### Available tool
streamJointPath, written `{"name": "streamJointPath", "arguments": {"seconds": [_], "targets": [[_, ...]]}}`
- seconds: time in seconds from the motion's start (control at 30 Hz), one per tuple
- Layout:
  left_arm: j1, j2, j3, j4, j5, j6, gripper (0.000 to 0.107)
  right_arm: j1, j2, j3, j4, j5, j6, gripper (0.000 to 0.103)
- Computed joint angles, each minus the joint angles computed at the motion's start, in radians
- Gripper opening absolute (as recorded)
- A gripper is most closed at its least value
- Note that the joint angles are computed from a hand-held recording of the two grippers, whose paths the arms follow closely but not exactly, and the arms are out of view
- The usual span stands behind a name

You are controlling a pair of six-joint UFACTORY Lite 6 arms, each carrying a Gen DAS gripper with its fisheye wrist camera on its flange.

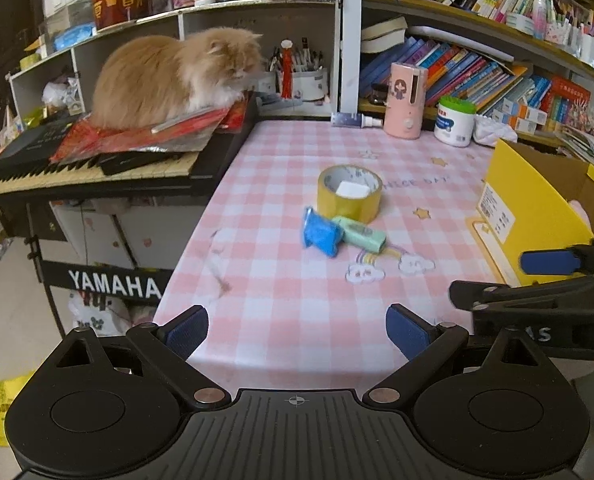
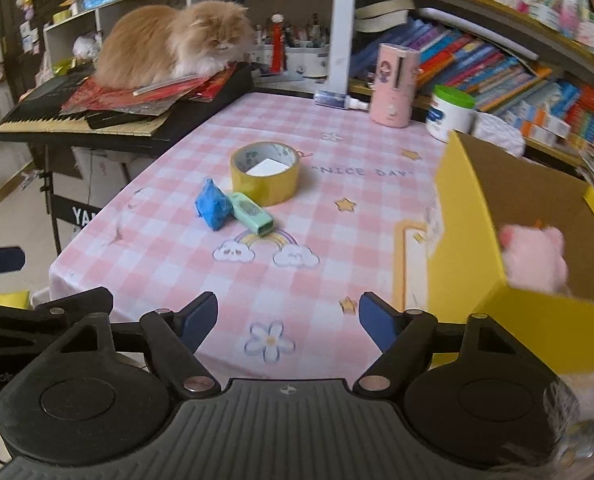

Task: Organize objects
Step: 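Grasp the blue soft item with the left tool while the right tool grasps the mint-green item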

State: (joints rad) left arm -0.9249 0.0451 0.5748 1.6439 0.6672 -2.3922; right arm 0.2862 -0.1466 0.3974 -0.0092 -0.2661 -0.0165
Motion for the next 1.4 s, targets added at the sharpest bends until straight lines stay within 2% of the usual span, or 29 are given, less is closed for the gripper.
{"name": "streamJointPath", "arguments": {"seconds": [0.13,0.33,0.63,0.73,0.9,1.0,1.07,1.33,1.4], "targets": [[0.079,0.072,0.069,0.042,-0.047,0.009,0.097,-0.042,0.179,0.135,-0.204,-0.050,0.103,0.069],[0.177,0.175,0.177,0.008,-0.096,0.088,0.097,-0.064,0.431,0.356,-0.402,-0.092,0.178,0.062],[0.299,0.283,0.309,-0.006,-0.149,0.158,0.097,-0.065,0.748,0.701,-0.683,-0.075,0.350,0.055],[0.329,0.311,0.349,-0.007,-0.177,0.172,0.097,-0.066,0.842,0.821,-0.817,-0.052,0.474,0.053],[0.357,0.364,0.412,0.016,-0.219,0.177,0.097,-0.064,0.966,0.985,-1.136,-0.029,0.774,0.046],[0.378,0.384,0.433,0.072,-0.248,0.114,0.097,-0.076,0.998,1.021,-1.243,-0.064,0.876,0.028],[0.385,0.413,0.468,0.039,-0.251,0.145,0.096,-0.092,1.000,1.036,-1.341,-0.075,0.968,0.023],[0.400,0.563,0.637,0.057,-0.298,0.173,0.095,-0.175,0.805,0.830,-1.287,-0.017,0.964,0.023],[0.404,0.626,0.711,0.007,-0.315,0.244,0.088,-0.197,0.771,0.799,-1.304,-0.015,0.997,0.023]]}}
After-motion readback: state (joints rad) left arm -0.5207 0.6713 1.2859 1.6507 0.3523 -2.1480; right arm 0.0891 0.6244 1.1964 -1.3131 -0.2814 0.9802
